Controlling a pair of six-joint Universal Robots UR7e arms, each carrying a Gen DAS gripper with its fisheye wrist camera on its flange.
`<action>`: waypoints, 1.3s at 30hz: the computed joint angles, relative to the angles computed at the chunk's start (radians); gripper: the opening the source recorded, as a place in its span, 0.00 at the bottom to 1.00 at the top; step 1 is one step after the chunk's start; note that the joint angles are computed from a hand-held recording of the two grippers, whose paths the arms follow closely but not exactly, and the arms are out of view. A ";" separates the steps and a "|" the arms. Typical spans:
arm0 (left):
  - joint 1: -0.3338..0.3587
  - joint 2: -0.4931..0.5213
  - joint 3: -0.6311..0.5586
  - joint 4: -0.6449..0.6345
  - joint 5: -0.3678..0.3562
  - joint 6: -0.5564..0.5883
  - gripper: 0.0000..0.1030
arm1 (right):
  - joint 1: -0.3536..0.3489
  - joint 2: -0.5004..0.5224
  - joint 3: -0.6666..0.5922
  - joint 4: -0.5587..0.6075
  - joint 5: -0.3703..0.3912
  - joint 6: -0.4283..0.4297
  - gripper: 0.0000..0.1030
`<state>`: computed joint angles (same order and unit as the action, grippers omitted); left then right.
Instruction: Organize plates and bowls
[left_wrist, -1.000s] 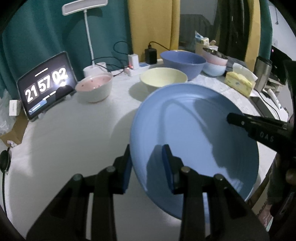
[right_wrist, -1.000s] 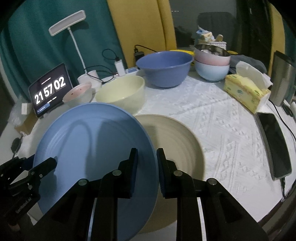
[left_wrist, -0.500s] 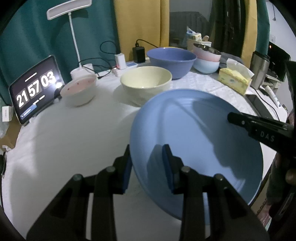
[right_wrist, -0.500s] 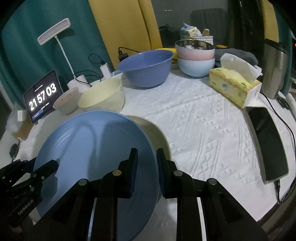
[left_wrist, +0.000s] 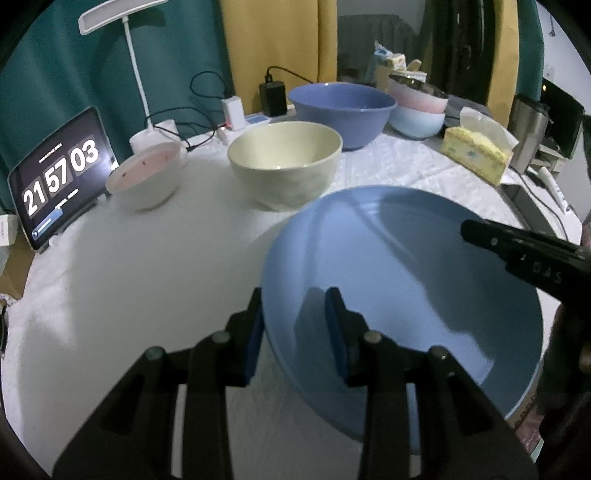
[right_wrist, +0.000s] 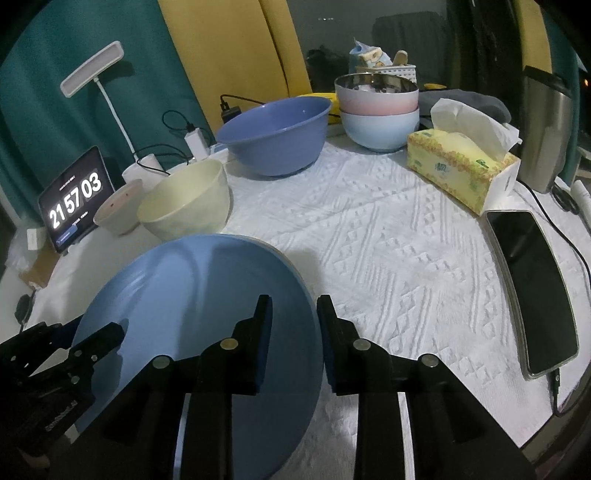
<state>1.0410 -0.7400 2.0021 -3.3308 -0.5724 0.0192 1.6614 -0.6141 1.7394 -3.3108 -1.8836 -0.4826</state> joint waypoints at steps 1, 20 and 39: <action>0.004 0.003 -0.007 0.011 0.004 -0.002 0.33 | 0.000 0.000 0.000 0.000 0.002 -0.001 0.28; 0.039 -0.024 0.009 0.011 -0.045 -0.063 0.44 | -0.013 0.005 -0.008 0.006 -0.009 0.011 0.42; 0.074 -0.027 0.019 -0.015 -0.171 -0.086 0.44 | -0.036 -0.007 0.027 0.062 0.055 0.073 0.41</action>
